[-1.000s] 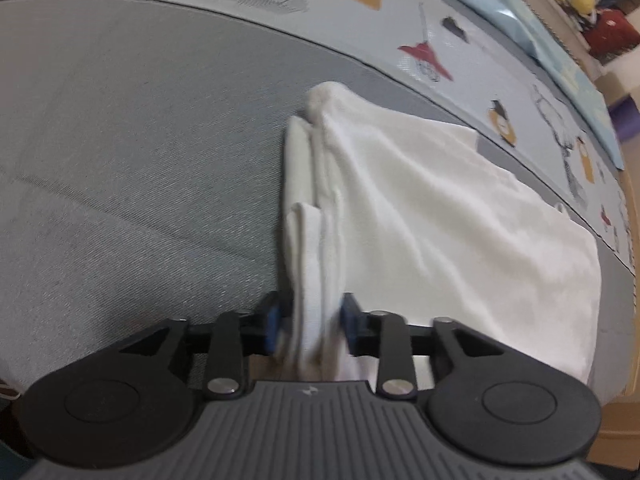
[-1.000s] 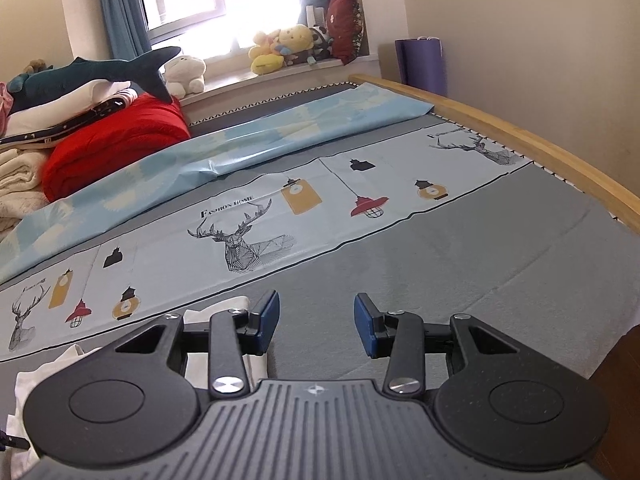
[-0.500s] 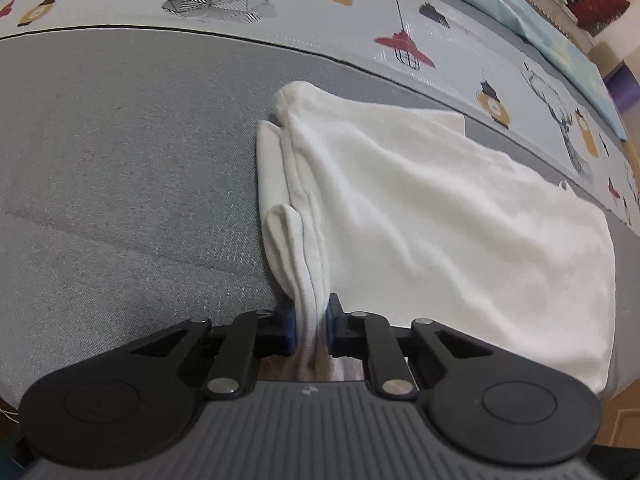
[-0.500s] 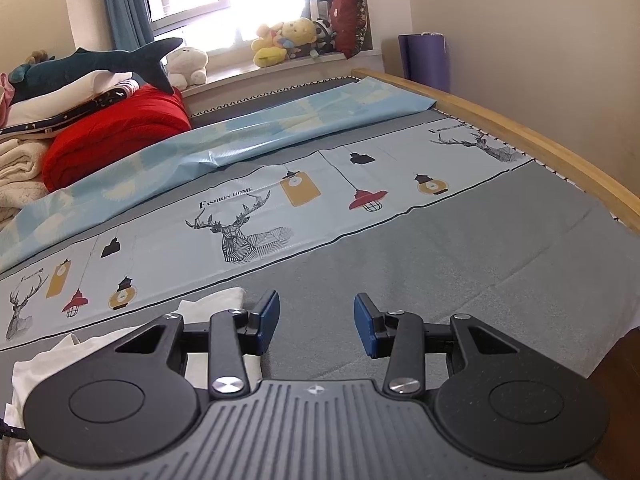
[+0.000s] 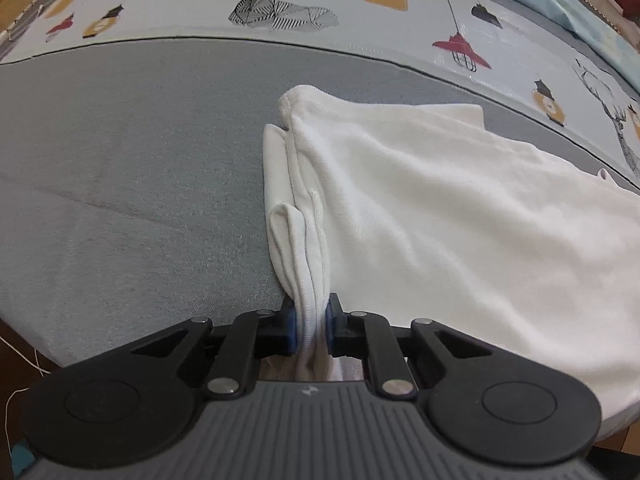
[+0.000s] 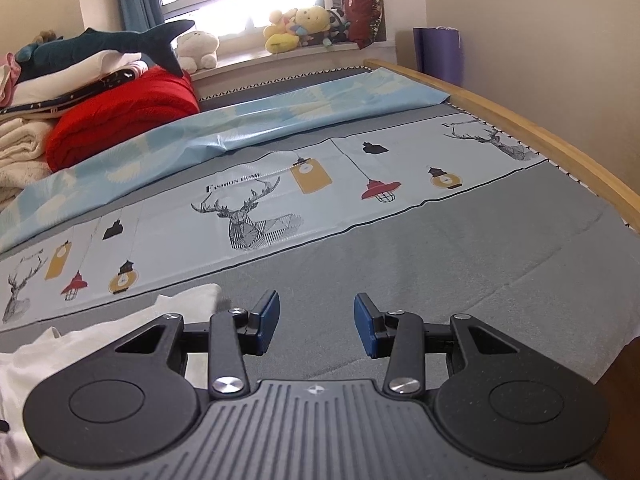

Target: Fold small clothes

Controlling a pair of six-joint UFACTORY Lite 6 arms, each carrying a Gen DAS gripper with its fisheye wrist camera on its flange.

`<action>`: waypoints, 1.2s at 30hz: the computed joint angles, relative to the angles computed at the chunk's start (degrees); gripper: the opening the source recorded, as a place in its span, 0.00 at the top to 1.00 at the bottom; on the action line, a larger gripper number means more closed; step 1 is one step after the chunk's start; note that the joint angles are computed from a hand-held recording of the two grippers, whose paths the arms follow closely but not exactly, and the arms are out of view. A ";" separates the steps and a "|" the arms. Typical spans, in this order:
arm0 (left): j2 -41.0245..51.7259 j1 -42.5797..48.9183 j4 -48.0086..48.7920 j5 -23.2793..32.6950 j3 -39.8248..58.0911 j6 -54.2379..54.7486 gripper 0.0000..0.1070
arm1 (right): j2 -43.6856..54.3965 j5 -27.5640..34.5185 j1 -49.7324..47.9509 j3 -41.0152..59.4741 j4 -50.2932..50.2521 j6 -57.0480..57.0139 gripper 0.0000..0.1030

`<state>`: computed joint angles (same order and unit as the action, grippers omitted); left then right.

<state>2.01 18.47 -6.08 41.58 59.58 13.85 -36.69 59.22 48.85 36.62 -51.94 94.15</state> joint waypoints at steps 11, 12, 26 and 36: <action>-5.76 -1.42 -14.98 6.75 2.55 8.03 0.88 | -4.95 0.11 2.25 -2.41 -0.87 0.03 0.58; -6.41 -2.49 -17.27 7.68 2.94 8.75 0.88 | -5.27 0.32 2.85 -2.60 -1.26 -0.21 0.58; 2.80 -41.31 -33.04 -2.56 13.73 -8.72 0.88 | -7.56 -3.22 -1.19 -4.19 2.01 -7.78 0.58; 6.31 -43.74 -47.79 -3.15 16.33 4.59 0.74 | -6.55 -10.92 -7.93 -4.79 7.80 -14.70 0.58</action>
<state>8.32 -25.28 -53.87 38.42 75.91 18.43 -43.24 48.30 40.91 31.83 -44.14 79.45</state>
